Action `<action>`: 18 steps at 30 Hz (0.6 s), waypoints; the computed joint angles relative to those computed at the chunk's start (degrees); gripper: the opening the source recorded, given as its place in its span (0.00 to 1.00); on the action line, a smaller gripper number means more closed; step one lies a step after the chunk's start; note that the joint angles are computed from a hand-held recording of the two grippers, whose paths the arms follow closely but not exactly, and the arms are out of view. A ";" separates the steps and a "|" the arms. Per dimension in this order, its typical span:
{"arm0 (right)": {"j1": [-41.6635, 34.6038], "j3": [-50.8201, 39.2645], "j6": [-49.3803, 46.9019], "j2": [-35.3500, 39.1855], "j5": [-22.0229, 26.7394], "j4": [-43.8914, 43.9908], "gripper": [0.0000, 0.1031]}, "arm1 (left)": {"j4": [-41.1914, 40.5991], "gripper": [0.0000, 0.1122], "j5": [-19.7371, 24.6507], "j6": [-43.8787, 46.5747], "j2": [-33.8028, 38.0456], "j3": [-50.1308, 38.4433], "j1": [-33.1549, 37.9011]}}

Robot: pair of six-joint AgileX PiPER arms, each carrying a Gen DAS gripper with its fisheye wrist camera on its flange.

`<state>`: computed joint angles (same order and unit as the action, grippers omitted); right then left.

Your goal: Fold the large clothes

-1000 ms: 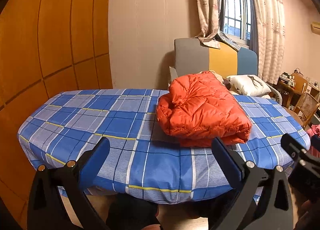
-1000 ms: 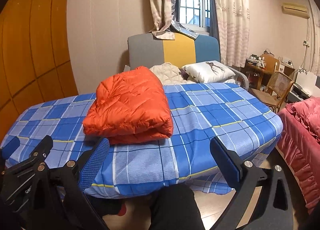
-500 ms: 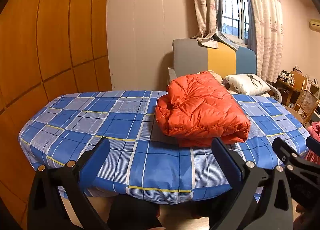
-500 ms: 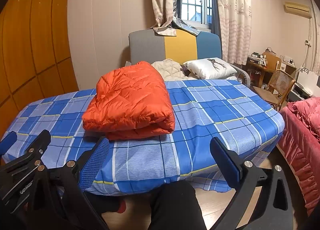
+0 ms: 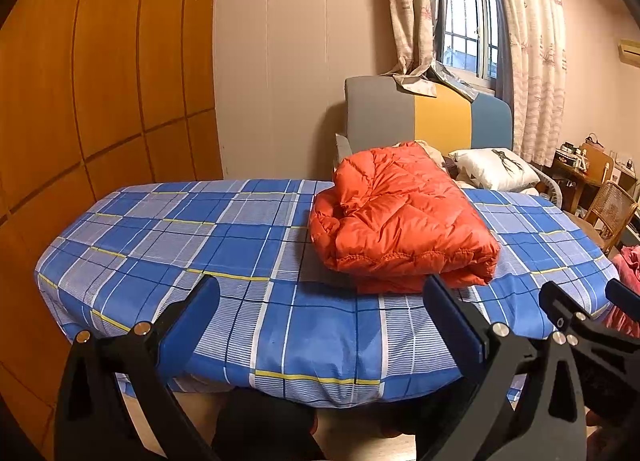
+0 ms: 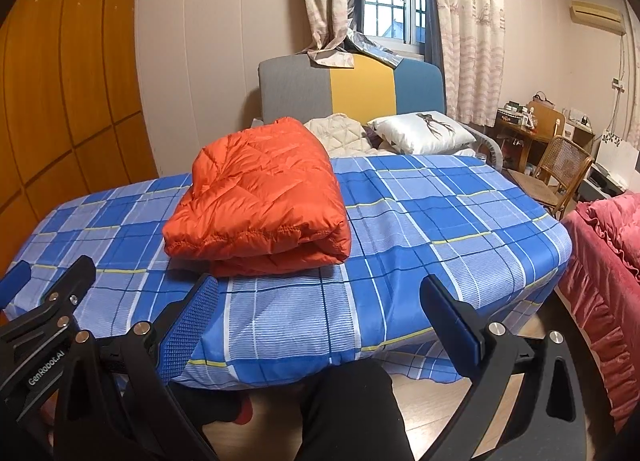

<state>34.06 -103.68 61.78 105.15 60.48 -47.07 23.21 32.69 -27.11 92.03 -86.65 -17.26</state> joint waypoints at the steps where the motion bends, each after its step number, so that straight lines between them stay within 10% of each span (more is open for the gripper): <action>1: -0.15 0.08 -0.20 0.01 -0.14 0.16 0.97 | -0.10 0.90 0.02 0.09 0.02 -0.01 0.01; 18: -1.45 1.18 -0.25 -0.22 -1.34 0.77 0.97 | 1.60 0.90 -0.81 -0.86 -0.19 0.78 -0.50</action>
